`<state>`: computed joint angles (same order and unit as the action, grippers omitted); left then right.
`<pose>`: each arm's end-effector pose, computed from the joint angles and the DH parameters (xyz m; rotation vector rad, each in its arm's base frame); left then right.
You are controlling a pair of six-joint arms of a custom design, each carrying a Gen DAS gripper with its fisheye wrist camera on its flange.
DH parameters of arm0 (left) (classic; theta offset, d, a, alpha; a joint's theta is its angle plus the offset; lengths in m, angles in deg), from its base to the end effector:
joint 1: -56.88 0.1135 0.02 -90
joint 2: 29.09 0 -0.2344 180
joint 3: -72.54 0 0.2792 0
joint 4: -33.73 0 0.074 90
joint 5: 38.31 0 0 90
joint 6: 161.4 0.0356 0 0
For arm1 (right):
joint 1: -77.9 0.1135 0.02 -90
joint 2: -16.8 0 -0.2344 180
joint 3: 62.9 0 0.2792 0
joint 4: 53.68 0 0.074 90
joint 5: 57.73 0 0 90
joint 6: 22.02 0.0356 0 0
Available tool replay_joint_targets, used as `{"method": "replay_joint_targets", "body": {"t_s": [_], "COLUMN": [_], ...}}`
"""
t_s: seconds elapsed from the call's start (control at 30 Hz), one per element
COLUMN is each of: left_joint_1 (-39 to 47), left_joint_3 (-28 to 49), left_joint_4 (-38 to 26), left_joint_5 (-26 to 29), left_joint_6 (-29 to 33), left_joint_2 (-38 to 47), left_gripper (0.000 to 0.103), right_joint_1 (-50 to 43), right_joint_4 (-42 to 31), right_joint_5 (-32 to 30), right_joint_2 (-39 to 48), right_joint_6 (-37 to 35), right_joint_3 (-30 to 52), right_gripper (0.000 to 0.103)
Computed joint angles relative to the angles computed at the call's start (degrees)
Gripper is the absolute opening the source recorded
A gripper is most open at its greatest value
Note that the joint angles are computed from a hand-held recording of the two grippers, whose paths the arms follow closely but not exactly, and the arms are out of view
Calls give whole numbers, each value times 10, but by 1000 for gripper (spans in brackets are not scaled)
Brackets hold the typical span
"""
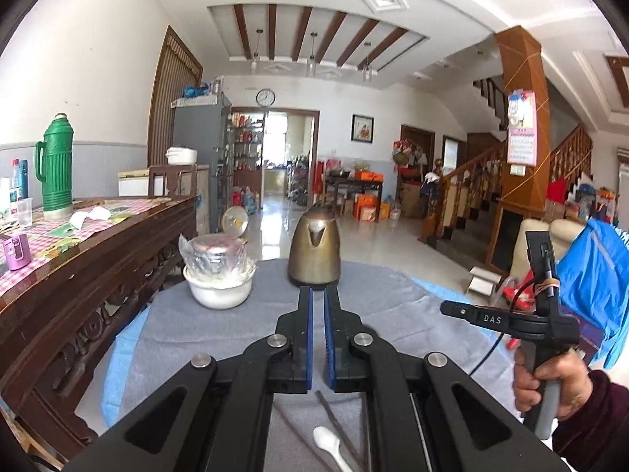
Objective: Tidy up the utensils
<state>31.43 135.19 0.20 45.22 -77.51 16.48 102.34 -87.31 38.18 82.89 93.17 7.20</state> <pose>0.2073 -0.0942 0.3319 0.2354 1.8503 -0.2774 0.2734 0.1202 0.2932 0.0772 2.1106 0.4165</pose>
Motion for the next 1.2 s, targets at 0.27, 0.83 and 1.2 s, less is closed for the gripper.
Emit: {"method": "replay_joint_targets", "body": {"t_s": [0.27, 0.83, 1.2], "left_joint_1": [157, 126, 91], "left_joint_3": [14, 340, 542], "left_joint_4": [-50, -140, -253], "left_joint_5": [186, 263, 243], "left_joint_6": [-75, 16, 82], "left_joint_2": [87, 621, 780], "left_gripper": [7, 19, 26], "right_joint_1": [-57, -73, -79], "right_joint_4": [-53, -112, -131], "right_joint_5": [-121, -123, -128], "right_joint_2": [141, 379, 395], "right_joint_6": [32, 28, -3], "right_joint_3": [40, 192, 217], "right_gripper": [50, 22, 16]}}
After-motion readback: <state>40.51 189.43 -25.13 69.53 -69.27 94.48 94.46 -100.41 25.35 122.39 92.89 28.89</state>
